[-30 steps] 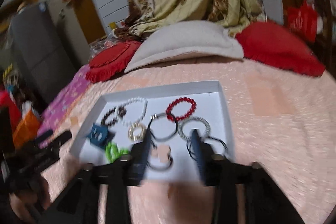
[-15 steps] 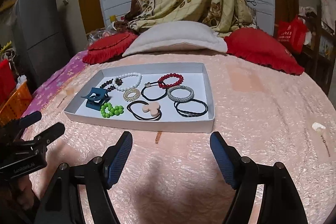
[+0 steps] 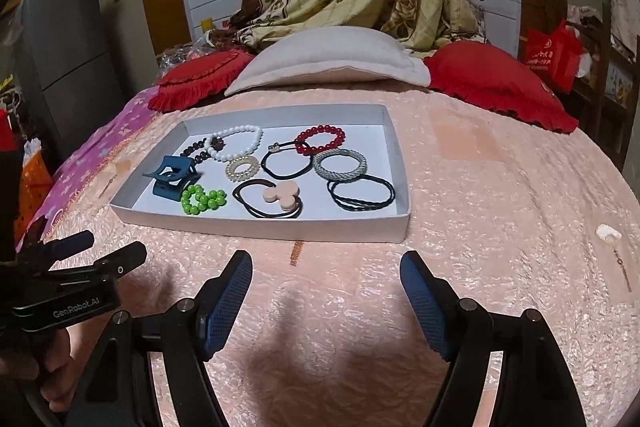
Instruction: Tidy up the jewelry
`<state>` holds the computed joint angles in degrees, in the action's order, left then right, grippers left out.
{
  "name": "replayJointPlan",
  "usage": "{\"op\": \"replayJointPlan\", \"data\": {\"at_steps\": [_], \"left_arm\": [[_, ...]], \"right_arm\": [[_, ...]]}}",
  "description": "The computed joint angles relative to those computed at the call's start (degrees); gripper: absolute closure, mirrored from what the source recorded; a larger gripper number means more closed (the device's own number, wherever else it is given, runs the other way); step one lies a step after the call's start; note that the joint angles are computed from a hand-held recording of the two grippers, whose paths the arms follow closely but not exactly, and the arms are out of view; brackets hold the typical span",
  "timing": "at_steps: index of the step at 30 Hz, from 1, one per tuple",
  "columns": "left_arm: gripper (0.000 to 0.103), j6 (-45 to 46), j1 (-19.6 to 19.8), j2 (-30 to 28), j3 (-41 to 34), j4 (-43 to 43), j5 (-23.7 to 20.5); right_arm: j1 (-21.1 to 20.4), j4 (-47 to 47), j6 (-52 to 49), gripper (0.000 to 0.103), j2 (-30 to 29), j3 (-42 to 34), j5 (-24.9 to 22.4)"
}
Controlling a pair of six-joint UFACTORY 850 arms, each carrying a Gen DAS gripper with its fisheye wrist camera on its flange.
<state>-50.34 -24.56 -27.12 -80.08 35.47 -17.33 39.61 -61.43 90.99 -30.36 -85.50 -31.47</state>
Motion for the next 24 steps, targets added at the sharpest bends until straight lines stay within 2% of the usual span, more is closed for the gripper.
{"op": "replayJointPlan", "data": {"at_steps": [18,24], "left_arm": [[0.01,3.5,0.4,0.3,0.1,-3.4,-0.5],[0.01,0.6,-0.3,0.6,0.6,0.7,0.4]], "right_arm": [[0.3,1.1,-1.9,0.029,-1.6,-2.1,-1.2],[0.2,1.0,-1.4,0.029,-1.3,-1.6,-1.1]]}}
